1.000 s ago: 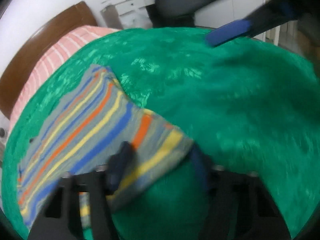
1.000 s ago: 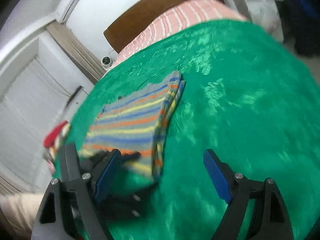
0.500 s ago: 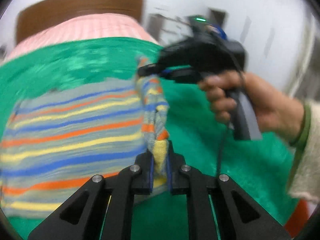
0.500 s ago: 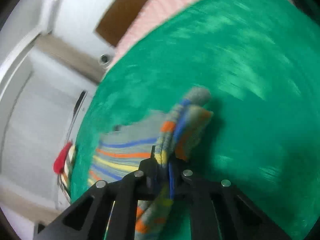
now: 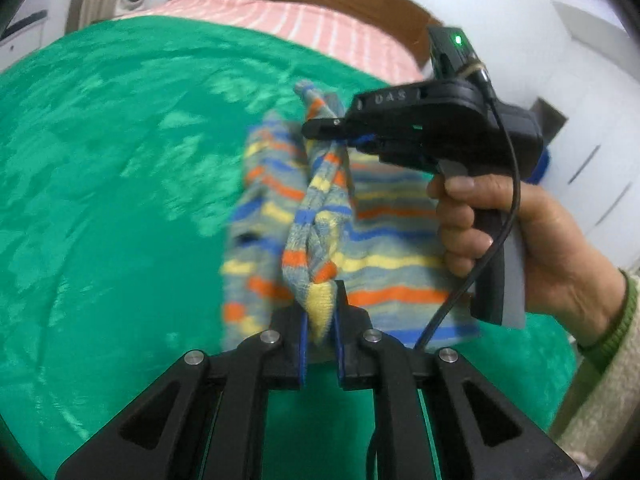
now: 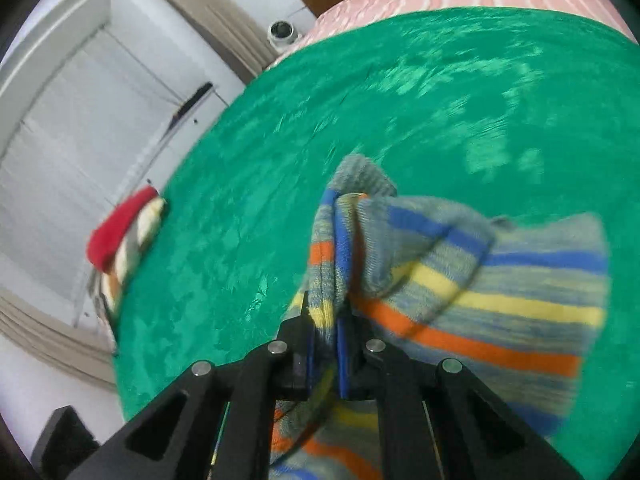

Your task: Fold small clothes

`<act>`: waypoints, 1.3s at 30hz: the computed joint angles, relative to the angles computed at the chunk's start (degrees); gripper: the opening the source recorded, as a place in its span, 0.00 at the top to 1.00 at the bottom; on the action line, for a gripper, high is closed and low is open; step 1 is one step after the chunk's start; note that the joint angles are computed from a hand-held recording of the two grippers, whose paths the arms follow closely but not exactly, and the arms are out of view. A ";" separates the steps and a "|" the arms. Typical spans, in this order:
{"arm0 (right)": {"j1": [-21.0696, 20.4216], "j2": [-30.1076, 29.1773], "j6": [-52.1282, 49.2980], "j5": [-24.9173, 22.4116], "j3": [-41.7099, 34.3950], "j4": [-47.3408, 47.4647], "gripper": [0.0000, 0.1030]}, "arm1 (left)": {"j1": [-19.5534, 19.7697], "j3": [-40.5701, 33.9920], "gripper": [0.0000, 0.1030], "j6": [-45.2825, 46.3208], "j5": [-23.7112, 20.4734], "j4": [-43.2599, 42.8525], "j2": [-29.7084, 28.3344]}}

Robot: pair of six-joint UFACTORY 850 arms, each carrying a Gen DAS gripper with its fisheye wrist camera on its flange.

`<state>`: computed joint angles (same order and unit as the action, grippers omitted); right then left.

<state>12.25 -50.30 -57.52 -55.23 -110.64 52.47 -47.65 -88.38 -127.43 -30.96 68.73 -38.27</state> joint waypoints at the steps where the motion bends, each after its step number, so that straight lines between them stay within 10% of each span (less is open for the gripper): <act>1: 0.45 -0.28 0.44 0.33 0.11 0.11 0.86 | -0.21 0.12 0.77 1.79 -0.25 -2.98 -0.17; 3: 0.42 -1.02 1.85 -1.44 0.10 2.27 0.58 | -0.13 1.33 0.63 0.27 -0.06 -2.57 0.68; 6: -1.46 1.00 -2.47 -4.26 3.19 9.92 0.50 | -1.44 5.15 0.29 -5.91 -2.90 2.47 3.59; 10: -4.51 8.93 -11.88 1.55 11.94 12.19 0.50 | -1.44 6.17 0.28 -10.20 -1.58 9.11 4.76; 14: -7.87 18.02 -27.94 7.38 23.58 9.97 0.50 | -0.50 -2.37 0.36 8.73 -6.65 -6.14 -0.96; 16: -9.13 19.99 -33.78 5.31 27.87 9.98 0.50 | 0.07 -3.81 0.59 12.65 -8.71 -13.77 -2.69; 20: -8.53 19.98 -33.80 13.79 34.21 3.18 0.52 | 0.85 -1.62 0.59 14.64 -6.73 -15.18 -1.19; 23: -9.77 20.84 -31.72 12.79 34.23 5.43 0.50 | 0.59 0.16 0.40 13.46 -6.88 -11.89 1.39; 25: -11.81 20.51 -30.54 7.64 32.49 9.40 0.40 | 1.86 2.75 0.07 8.70 -2.60 -5.18 3.60; 29: -13.07 16.98 -23.03 4.37 26.29 12.77 0.28 | 7.45 -1.03 0.05 25.52 8.83 -17.29 1.50; 35: -11.40 6.74 -8.07 -0.75 15.00 10.74 0.28 | 11.82 -11.94 0.05 51.96 6.19 -40.78 -6.64; 36: -10.82 4.90 -6.12 -2.50 13.14 10.55 0.31 | 11.98 -12.31 0.08 52.59 7.23 -41.02 -6.97; 39: -7.70 5.00 -5.18 2.71 13.79 8.12 0.70 | 12.17 -15.90 0.82 59.86 7.17 -48.15 -9.80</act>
<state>4.55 -45.31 -62.70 -52.52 -96.85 60.59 -35.49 -104.28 -67.57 -23.78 20.59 -48.07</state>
